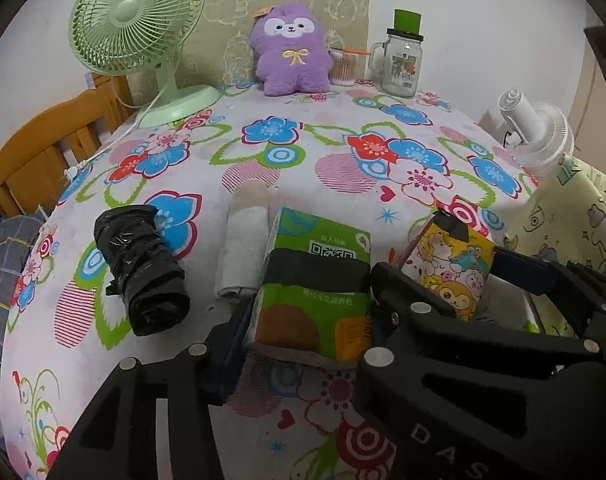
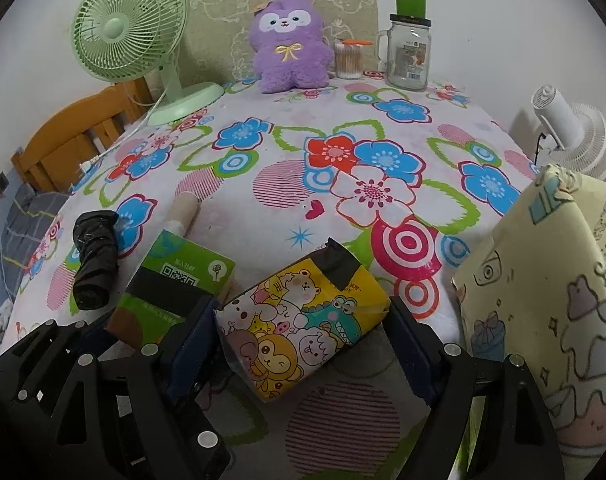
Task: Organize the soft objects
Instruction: 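Grasp the green tissue pack with the left tool while the right tool grasps the cartoon snack bag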
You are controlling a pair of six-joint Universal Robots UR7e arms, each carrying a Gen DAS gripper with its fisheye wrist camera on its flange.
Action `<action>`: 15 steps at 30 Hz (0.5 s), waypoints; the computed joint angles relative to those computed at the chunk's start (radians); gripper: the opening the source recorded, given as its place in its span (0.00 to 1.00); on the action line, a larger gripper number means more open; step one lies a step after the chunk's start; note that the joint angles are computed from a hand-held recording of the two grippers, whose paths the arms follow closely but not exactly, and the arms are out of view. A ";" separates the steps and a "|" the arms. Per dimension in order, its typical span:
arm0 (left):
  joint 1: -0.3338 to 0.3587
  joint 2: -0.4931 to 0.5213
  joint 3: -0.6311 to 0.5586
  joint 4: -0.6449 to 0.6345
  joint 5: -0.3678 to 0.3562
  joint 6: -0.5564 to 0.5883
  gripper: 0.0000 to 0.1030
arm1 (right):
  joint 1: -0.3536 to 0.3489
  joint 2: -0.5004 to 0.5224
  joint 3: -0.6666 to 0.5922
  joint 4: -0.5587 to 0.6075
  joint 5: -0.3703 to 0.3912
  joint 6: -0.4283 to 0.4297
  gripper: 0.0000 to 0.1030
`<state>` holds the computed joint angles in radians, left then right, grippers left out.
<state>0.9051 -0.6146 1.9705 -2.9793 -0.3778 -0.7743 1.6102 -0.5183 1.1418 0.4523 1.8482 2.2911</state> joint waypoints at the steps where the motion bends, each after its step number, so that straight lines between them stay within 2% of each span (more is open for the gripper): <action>1: -0.003 -0.001 0.003 0.001 0.001 -0.004 0.53 | 0.000 -0.007 0.010 -0.005 -0.003 -0.001 0.83; 15: -0.080 -0.038 0.080 0.049 0.048 -0.126 0.52 | 0.007 -0.123 0.172 -0.093 -0.046 -0.028 0.83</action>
